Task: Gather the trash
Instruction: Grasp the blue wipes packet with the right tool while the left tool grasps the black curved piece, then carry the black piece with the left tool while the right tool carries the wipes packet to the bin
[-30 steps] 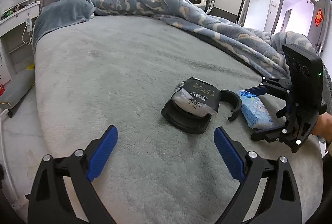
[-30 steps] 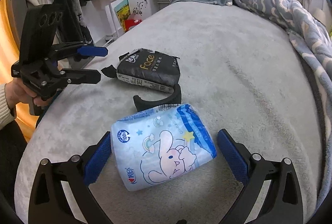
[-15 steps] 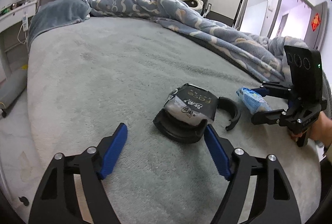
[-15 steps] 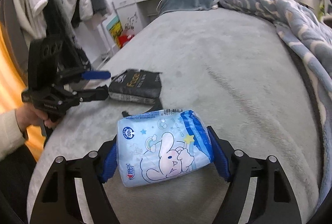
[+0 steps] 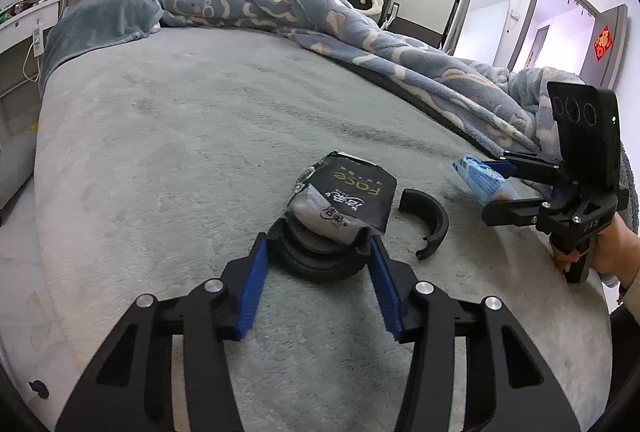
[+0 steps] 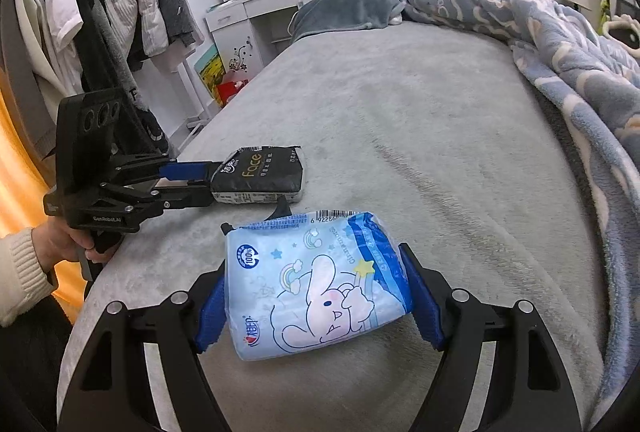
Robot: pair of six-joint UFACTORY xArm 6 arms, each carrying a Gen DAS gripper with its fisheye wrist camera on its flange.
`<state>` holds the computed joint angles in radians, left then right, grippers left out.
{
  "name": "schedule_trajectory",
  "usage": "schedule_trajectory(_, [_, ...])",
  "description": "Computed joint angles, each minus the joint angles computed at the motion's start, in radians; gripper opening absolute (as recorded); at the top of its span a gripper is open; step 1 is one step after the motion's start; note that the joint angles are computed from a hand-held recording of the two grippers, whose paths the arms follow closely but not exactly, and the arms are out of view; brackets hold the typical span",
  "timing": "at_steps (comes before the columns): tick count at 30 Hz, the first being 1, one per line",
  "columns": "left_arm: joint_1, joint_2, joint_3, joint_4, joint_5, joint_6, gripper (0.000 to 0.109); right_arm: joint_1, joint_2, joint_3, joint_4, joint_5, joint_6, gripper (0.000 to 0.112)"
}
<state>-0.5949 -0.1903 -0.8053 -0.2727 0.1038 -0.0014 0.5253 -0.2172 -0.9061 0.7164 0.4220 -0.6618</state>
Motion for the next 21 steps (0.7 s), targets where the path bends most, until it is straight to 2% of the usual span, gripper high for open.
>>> schedule_trajectory(3, [-0.004,-0.006,-0.001,-0.014,0.006,-0.001,0.048,0.002,-0.003,-0.004,-0.012,-0.006,0.029,0.077])
schedule_trajectory(9, [-0.004,-0.046,0.017,0.055,0.016,-0.084,0.047,0.021,-0.016,-0.007,-0.027,-0.031,0.083,0.077])
schedule_trajectory(15, [0.004,-0.105,0.036,0.272,0.053,-0.279,0.047,0.043,-0.044,0.003,-0.111,-0.061,0.218,0.077])
schedule_trajectory(21, [0.011,-0.181,0.058,0.575,0.146,-0.575,0.047,0.065,-0.087,0.034,-0.329,-0.057,0.482,0.077])
